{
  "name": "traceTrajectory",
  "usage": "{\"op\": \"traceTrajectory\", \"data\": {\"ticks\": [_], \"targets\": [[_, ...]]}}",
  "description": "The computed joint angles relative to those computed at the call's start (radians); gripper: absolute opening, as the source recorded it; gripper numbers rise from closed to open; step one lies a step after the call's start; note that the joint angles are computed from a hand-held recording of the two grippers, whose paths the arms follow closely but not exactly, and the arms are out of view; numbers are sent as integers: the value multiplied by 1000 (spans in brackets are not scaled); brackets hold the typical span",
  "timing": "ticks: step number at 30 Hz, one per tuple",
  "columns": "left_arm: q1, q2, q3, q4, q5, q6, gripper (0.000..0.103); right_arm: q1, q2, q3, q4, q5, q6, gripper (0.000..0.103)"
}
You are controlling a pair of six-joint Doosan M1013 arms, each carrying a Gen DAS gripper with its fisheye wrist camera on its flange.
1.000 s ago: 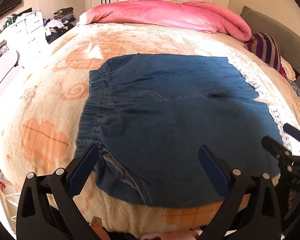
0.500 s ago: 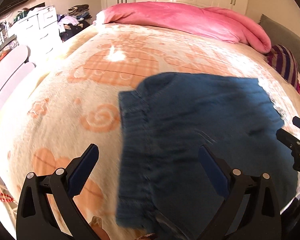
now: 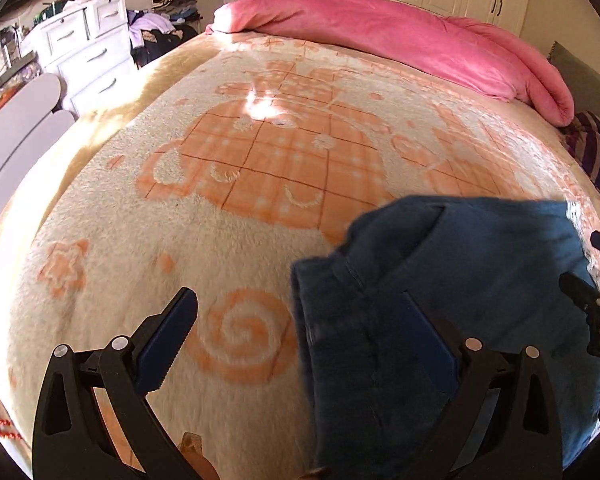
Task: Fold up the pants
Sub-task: 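Grasp the pants waistband with the left gripper and lift it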
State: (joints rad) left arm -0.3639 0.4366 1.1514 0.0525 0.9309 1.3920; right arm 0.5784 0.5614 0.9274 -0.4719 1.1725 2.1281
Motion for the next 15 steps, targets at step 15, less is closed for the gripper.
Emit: {"op": "traceTrajectory", "data": {"ticks": [15], "targets": [[23, 77, -56, -131, -18, 124, 76, -48, 164, -260, 155, 91, -318, 95]]}}
